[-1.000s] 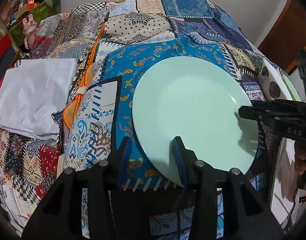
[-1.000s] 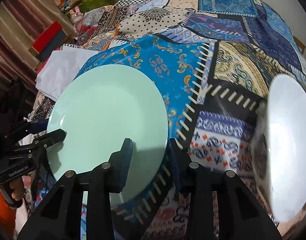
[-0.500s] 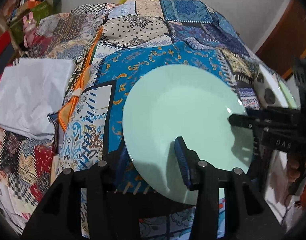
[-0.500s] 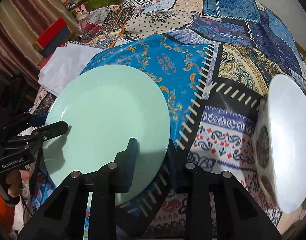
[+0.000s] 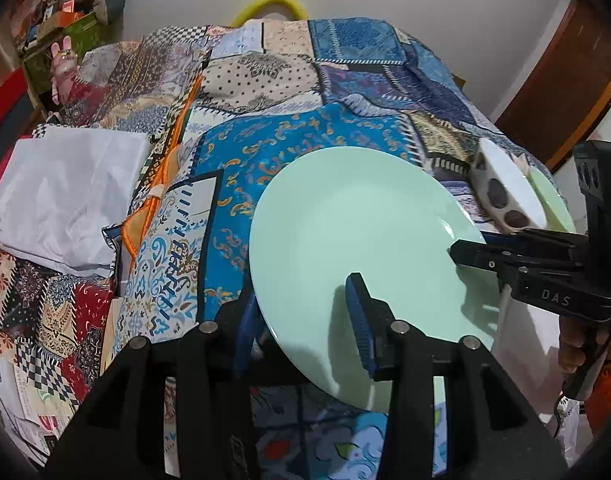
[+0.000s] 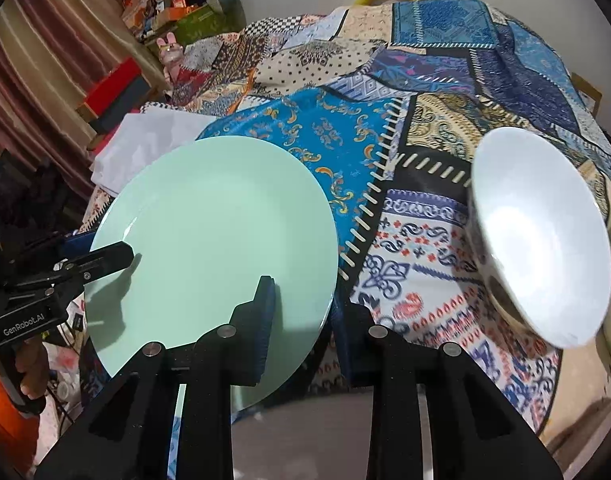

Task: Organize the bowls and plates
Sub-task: 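Lift the mint green plate off the quilt with both grippers, then carry the mint green plate over the white plate and lower it there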

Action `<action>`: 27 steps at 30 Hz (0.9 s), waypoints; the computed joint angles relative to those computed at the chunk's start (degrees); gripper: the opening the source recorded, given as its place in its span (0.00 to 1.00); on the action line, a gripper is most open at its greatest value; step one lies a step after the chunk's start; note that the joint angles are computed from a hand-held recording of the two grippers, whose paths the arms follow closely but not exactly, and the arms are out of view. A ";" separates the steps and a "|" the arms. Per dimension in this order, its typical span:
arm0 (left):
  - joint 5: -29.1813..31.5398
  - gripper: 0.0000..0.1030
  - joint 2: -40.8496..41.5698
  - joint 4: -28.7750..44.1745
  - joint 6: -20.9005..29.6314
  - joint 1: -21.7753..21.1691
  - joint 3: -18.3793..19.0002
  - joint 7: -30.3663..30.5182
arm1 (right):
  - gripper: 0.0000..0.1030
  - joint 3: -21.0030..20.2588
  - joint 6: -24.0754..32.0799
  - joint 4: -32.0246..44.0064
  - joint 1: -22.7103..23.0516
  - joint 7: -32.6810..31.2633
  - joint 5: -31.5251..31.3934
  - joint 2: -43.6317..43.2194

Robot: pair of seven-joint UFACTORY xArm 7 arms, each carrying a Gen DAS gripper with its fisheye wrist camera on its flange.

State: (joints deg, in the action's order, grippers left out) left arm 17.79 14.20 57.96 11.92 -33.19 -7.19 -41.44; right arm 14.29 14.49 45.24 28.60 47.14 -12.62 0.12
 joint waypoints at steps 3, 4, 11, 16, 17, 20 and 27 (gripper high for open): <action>1.94 0.41 -1.54 -0.40 0.84 -1.47 0.67 -2.38 | 0.24 0.30 -0.25 -1.82 -0.14 2.17 -1.62 -2.61; 2.55 0.41 -1.99 -0.53 1.05 -1.69 0.61 -3.09 | 0.24 0.53 -0.25 -2.28 -0.33 2.75 -2.03 -3.33; 6.93 0.41 -5.05 -1.28 2.91 -2.38 -0.91 -7.82 | 0.24 2.72 -0.54 -6.63 -1.93 4.81 -2.11 -9.92; 10.15 0.41 -6.91 -1.38 4.26 -2.50 -2.61 -10.93 | 0.24 4.16 -0.70 -9.88 -2.81 5.53 -0.95 -14.33; 10.59 0.41 -7.23 -1.42 4.43 -2.47 -2.97 -11.35 | 0.24 4.42 -0.77 -10.58 -2.92 5.58 -0.66 -15.31; 12.03 0.41 -8.04 -1.31 5.14 -2.55 -3.98 -12.75 | 0.24 4.86 -0.91 -12.62 -3.06 5.36 0.55 -18.06; 13.99 0.41 -8.81 -0.52 7.40 -3.50 -6.18 -15.31 | 0.24 5.86 -0.19 -17.36 -2.79 5.33 3.58 -24.90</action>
State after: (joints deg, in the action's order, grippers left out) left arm 31.78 5.39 57.44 19.32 -36.70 -13.37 -56.75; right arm 20.14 14.30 27.88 25.80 52.46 -9.05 -24.77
